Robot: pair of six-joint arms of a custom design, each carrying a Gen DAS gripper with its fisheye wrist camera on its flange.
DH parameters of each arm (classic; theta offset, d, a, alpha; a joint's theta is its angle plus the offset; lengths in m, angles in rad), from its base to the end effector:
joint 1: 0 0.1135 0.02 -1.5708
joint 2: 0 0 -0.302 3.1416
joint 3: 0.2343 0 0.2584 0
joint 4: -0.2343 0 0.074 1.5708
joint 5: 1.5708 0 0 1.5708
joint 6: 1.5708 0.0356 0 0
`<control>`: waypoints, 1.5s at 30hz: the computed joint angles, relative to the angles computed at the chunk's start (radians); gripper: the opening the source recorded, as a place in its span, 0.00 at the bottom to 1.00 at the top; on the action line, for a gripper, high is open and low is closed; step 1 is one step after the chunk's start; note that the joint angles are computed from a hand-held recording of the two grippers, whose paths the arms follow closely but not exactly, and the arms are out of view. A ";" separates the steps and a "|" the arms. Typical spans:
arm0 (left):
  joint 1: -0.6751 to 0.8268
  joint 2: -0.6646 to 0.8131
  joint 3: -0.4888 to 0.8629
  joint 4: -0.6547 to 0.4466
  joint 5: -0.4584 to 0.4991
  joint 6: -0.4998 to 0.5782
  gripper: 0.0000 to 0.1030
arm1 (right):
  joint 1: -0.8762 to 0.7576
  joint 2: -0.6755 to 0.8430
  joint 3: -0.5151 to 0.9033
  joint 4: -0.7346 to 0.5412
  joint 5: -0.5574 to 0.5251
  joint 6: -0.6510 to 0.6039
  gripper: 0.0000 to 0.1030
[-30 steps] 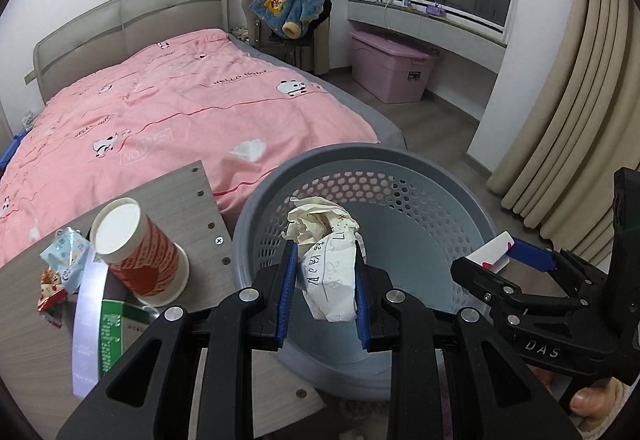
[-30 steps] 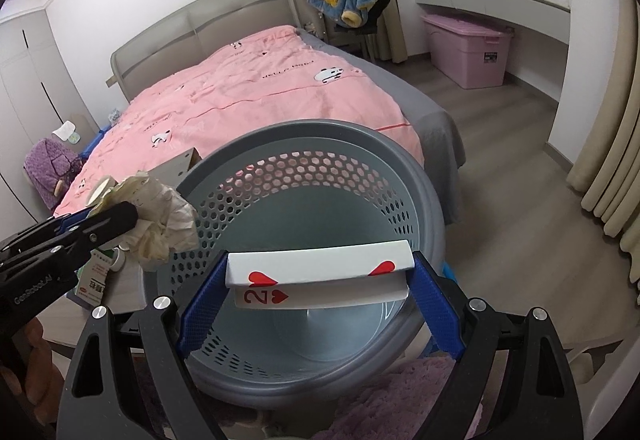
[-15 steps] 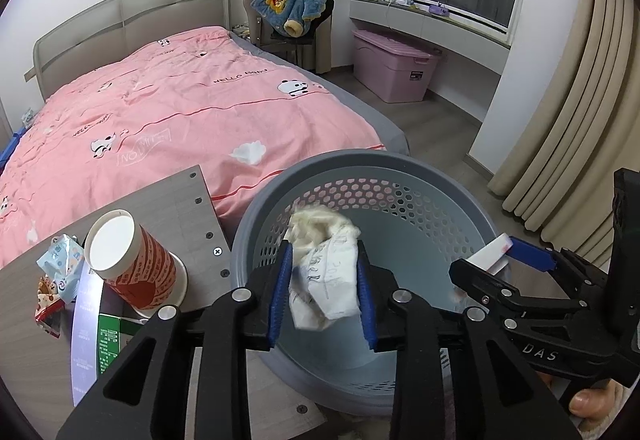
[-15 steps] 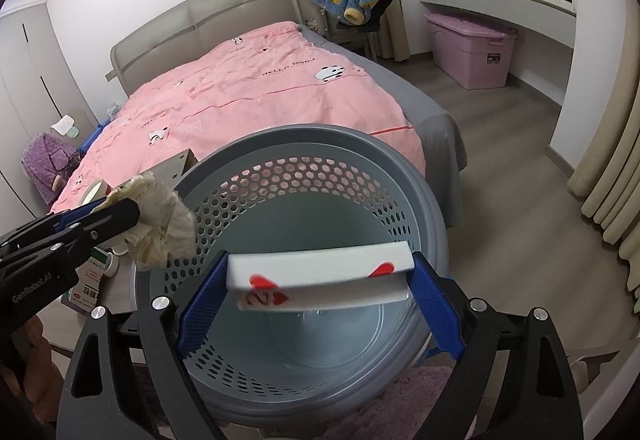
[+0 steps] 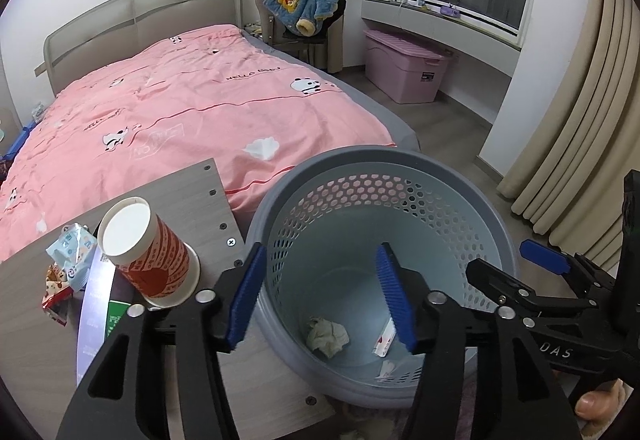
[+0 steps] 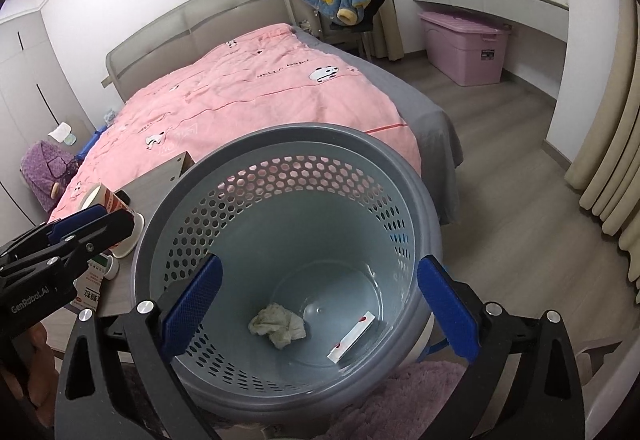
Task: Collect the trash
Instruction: 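Withdraw both tools from the wastebasket back toward the table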
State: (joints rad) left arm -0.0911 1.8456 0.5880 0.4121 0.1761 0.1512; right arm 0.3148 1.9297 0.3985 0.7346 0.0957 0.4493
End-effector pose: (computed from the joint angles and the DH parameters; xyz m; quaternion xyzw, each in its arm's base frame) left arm 0.3070 -0.0343 0.1019 0.1435 0.9207 -0.0716 0.3557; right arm 0.2601 0.0811 0.0692 0.0802 0.9216 0.0995 0.3664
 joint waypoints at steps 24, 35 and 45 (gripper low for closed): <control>0.049 -0.060 -0.087 0.053 -0.014 0.007 0.69 | 0.085 -0.036 -0.041 -0.013 0.096 0.082 0.93; 0.116 -0.102 -0.135 0.063 0.026 0.036 0.69 | 0.156 -0.057 -0.048 -0.025 0.139 0.126 0.93; 0.196 -0.156 -0.185 0.069 0.067 0.063 0.69 | 0.242 -0.081 -0.035 -0.054 0.182 0.152 0.93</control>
State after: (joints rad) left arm 0.1052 1.6898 0.4033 0.4810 0.2433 0.2144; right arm 0.5566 1.8489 0.3631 0.6810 0.2777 0.6017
